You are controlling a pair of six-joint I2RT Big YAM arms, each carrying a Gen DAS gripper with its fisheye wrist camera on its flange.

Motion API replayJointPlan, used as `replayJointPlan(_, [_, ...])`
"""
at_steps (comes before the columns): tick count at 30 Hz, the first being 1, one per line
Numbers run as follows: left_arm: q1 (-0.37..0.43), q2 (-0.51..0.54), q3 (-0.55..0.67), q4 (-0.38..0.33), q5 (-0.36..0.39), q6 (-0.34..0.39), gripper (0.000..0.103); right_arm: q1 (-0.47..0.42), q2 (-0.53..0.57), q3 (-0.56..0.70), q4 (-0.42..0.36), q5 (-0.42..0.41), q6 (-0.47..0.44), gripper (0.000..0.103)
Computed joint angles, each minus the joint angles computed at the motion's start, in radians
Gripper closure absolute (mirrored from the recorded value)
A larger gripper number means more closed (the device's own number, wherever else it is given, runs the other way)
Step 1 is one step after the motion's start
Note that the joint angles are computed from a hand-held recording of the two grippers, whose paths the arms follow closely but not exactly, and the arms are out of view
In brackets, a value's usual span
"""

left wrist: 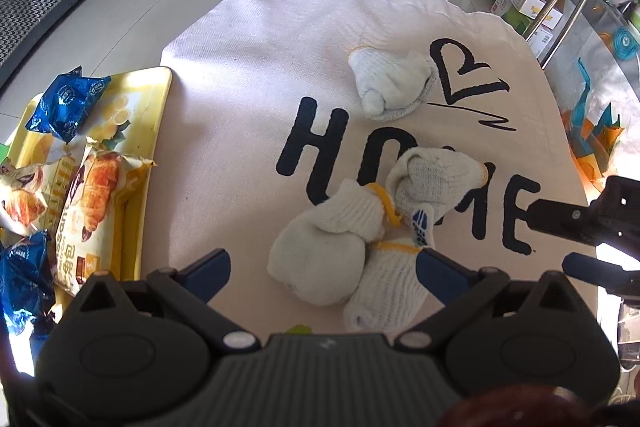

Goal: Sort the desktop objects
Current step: 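Move both tools toward the white knit gloves on the cloth, then close the right tool on a white glove while the left tool closes on another glove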

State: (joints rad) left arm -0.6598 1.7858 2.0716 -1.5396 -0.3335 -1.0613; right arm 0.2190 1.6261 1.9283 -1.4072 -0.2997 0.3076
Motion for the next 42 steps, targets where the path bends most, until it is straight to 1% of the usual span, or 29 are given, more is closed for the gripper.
replayJointPlan(3, [0.012, 0.003, -0.001, -0.006, -0.015, -0.006, 0.001, 0.006, 0.011, -0.010, 0.029, -0.024, 0.021, 0.031])
replayJointPlan(7, [0.033, -0.003, -0.022, -0.005, 0.007, -0.017, 0.001, 0.022, 0.033, -0.016, 0.068, -0.056, 0.053, 0.031])
replayJointPlan(11, [0.038, 0.010, -0.019, -0.040, 0.015, 0.007, 0.001, 0.043, 0.059, -0.009, 0.095, -0.081, 0.078, 0.031])
replayJointPlan(13, [0.042, 0.006, -0.028, -0.031, 0.029, 0.010, 0.001, 0.054, 0.071, -0.005, 0.113, -0.095, 0.085, 0.032])
replayJointPlan(16, [0.044, 0.009, -0.030, -0.025, 0.037, 0.030, 0.001, 0.080, 0.097, 0.014, 0.113, -0.073, 0.076, 0.034])
replayJointPlan(20, [0.048, 0.019, -0.029, -0.024, 0.053, 0.041, 0.001, 0.105, 0.118, 0.019, 0.121, -0.038, 0.065, 0.040])
replayJointPlan(22, [0.050, 0.027, -0.028, -0.023, 0.062, 0.046, 0.001, 0.117, 0.116, 0.007, 0.145, -0.003, 0.050, 0.046])
replayJointPlan(23, [0.050, 0.030, -0.028, -0.024, 0.062, 0.046, 0.001, 0.121, 0.114, 0.002, 0.155, 0.015, 0.036, 0.052])
replayJointPlan(25, [0.049, 0.037, -0.027, -0.025, 0.061, 0.041, 0.001, 0.119, 0.107, -0.012, 0.171, 0.020, 0.022, 0.056])
replayJointPlan(26, [0.049, 0.038, -0.026, -0.024, 0.058, 0.036, 0.001, 0.116, 0.107, -0.010, 0.167, 0.017, 0.026, 0.058])
replayJointPlan(28, [0.048, 0.043, -0.022, -0.026, 0.053, 0.035, 0.001, 0.107, 0.113, 0.012, 0.137, 0.020, 0.029, 0.060])
replayJointPlan(30, [0.045, 0.047, -0.017, -0.030, 0.046, 0.041, 0.001, 0.103, 0.117, 0.039, 0.101, 0.061, 0.030, 0.061])
replayJointPlan(31, [0.045, 0.047, -0.018, -0.024, 0.049, 0.048, 0.005, 0.100, 0.121, 0.055, 0.079, 0.090, 0.031, 0.061])
replayJointPlan(32, [0.045, 0.043, -0.023, -0.012, 0.058, 0.056, 0.006, 0.094, 0.126, 0.071, 0.057, 0.110, 0.030, 0.061])
replayJointPlan(34, [0.044, 0.038, -0.030, 0.013, 0.073, 0.073, 0.007, 0.077, 0.134, 0.097, 0.016, 0.124, 0.039, 0.061])
replayJointPlan(36, [0.042, 0.043, -0.024, 0.018, 0.074, 0.092, 0.007, 0.056, 0.143, 0.115, -0.024, 0.114, 0.047, 0.061])
replayJointPlan(37, [0.040, 0.047, -0.021, 0.015, 0.071, 0.089, 0.006, 0.047, 0.148, 0.119, -0.038, 0.104, 0.045, 0.061])
replayJointPlan(40, [0.045, 0.059, -0.015, -0.001, 0.078, 0.059, 0.001, 0.032, 0.148, 0.104, -0.039, 0.086, 0.054, 0.058])
replayJointPlan(42, [0.052, 0.059, -0.027, 0.005, 0.101, 0.050, 0.001, 0.034, 0.147, 0.096, -0.031, 0.083, 0.057, 0.056])
